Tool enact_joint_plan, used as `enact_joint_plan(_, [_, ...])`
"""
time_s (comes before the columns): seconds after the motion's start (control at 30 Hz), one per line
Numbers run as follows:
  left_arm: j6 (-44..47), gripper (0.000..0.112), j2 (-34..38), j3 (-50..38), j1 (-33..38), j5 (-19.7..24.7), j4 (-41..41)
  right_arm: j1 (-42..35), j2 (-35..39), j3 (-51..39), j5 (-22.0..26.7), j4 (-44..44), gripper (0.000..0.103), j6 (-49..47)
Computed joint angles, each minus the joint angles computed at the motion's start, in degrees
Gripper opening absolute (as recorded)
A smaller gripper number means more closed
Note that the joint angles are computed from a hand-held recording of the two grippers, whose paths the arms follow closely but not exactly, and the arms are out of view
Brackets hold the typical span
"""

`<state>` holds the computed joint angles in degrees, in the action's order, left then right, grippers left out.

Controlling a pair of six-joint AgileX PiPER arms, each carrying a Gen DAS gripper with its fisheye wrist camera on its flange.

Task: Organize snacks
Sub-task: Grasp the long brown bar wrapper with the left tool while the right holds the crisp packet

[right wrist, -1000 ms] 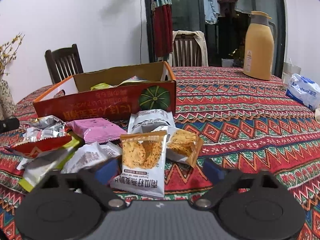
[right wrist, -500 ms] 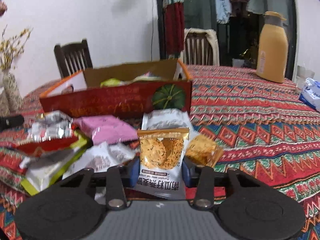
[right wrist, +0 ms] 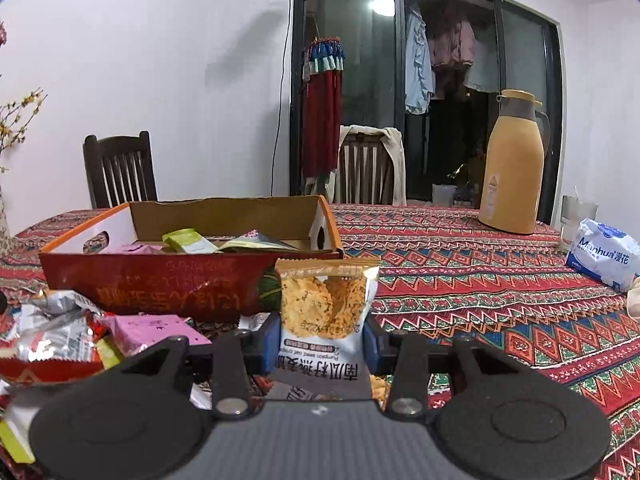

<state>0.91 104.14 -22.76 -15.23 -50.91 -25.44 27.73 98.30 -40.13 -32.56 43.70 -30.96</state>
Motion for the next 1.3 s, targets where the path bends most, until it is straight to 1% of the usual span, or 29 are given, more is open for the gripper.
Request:
enact_joint_plan(0.13, [2.50, 0.103, -0.22, -0.44, -1.15, 0.69, -3.41, -0.61, -0.26, 1.03, -0.45, -3.99, 0.040, 3.84])
enact_joint_plan(0.2, [3.90, 0.103, -0.88, -0.85, -1.07, 2.48, -4.21, -1.13, -0.35, 1.37, -0.21, -5.73, 0.040, 5.63])
enact_joint_plan(0.27, [5.87, 0.103, -1.74, -1.76, -0.63, 5.41, -5.25, -1.64, -0.47, 1.56, 0.25, -7.46, 0.040, 7.41])
enact_joint_plan(0.33, [8.03, 0.103, -2.99, -3.61, 0.75, 10.81, -5.87, -2.18, -0.73, 1.95, 0.38, -9.38, 0.040, 9.35])
enact_joint_plan(0.37, [10.23, 0.103, -3.33, -4.99, 1.22, 13.62, -7.49, -2.61, -0.96, 2.28, 0.41, -10.66, 0.040, 10.54])
enact_joint_plan(0.43, [17.61, 0.103, -3.46, -8.62, 1.69, 18.68, -14.05, -3.12, -1.09, 2.65, 0.27, -12.64, 0.040, 12.61])
enact_joint_plan(0.47, [22.51, 0.103, -3.24, -10.70, 1.67, 20.70, -18.64, -3.48, -1.33, 2.95, 0.22, -13.66, 0.040, 13.55])
enact_joint_plan(0.6, [40.03, 0.103, -0.27, -19.04, 2.18, 27.10, -33.90, -3.89, -1.61, 3.83, -0.75, -15.92, 0.041, 15.88])
enact_joint_plan(0.7, [56.76, 0.103, 3.69, -25.93, 3.15, 31.73, -50.37, -4.01, -1.71, 4.30, -1.24, -17.21, 0.041, 17.01])
enact_joint_plan(0.77, [65.90, 0.103, 5.86, -29.21, 3.51, 32.76, -60.71, -4.25, -1.94, 4.62, -1.37, -18.45, 0.041, 18.15])
enact_joint_plan(0.87, [71.69, 0.102, 7.11, -31.39, 4.01, 33.13, -68.98, -4.88, -2.14, 4.86, -1.19, -20.75, 0.041, 20.34])
enact_joint_plan(0.9, [72.15, 0.100, 7.00, -31.42, 4.42, 33.91, -69.89, -5.04, -2.14, 4.85, -1.10, -21.37, 0.041, 20.87])
enact_joint_plan(0.93, [72.51, 0.090, 6.90, -31.42, 5.00, 35.03, -70.57, -5.19, -2.21, 4.99, -1.15, -22.13, 0.041, 21.47])
enact_joint_plan(0.97, [73.58, 0.074, 6.68, -31.30, 5.40, 35.80, -71.89, -5.30, -2.32, 5.22, -1.25, -22.86, 0.041, 22.01])
enact_joint_plan(1.0, [73.58, 0.071, 6.44, -31.00, 5.40, 35.58, -72.18, -5.50, -2.47, 5.56, -1.50, -23.69, 0.041, 22.60])
enact_joint_plan(1.03, [71.39, 0.064, 5.94, -30.23, 5.35, 35.26, -70.32, -5.51, -2.51, 5.70, -1.71, -24.09, 0.041, 22.90])
enact_joint_plan(1.07, [69.79, 0.054, 5.49, -29.68, 5.62, 35.58, -68.71, -5.62, -2.55, 5.79, -1.80, -24.62, 0.041, 23.28])
enact_joint_plan(1.1, [67.50, 0.047, 4.81, -28.77, 5.97, 36.11, -66.28, -5.75, -2.60, 5.90, -1.86, -25.20, 0.041, 23.71])
enact_joint_plan(1.13, [64.89, 0.037, 4.08, -27.73, 6.35, 36.68, -63.56, -5.69, -2.66, 5.97, -1.90, -25.38, 0.041, 23.86])
enact_joint_plan(1.17, [62.02, 0.033, 3.44, -26.71, 6.85, 37.44, -60.38, -5.73, -2.70, 6.10, -2.05, -25.78, 0.041, 24.16])
enact_joint_plan(1.23, [56.43, 0.029, 2.49, -24.84, 7.13, 37.17, -54.37, -5.61, -2.76, 6.19, -2.23, -25.90, 0.041, 24.25])
enact_joint_plan(1.3, [48.65, 0.026, 1.98, -23.00, 7.68, 36.79, -46.12, -5.50, -2.66, 6.10, -2.29, -25.80, 0.041, 24.18])
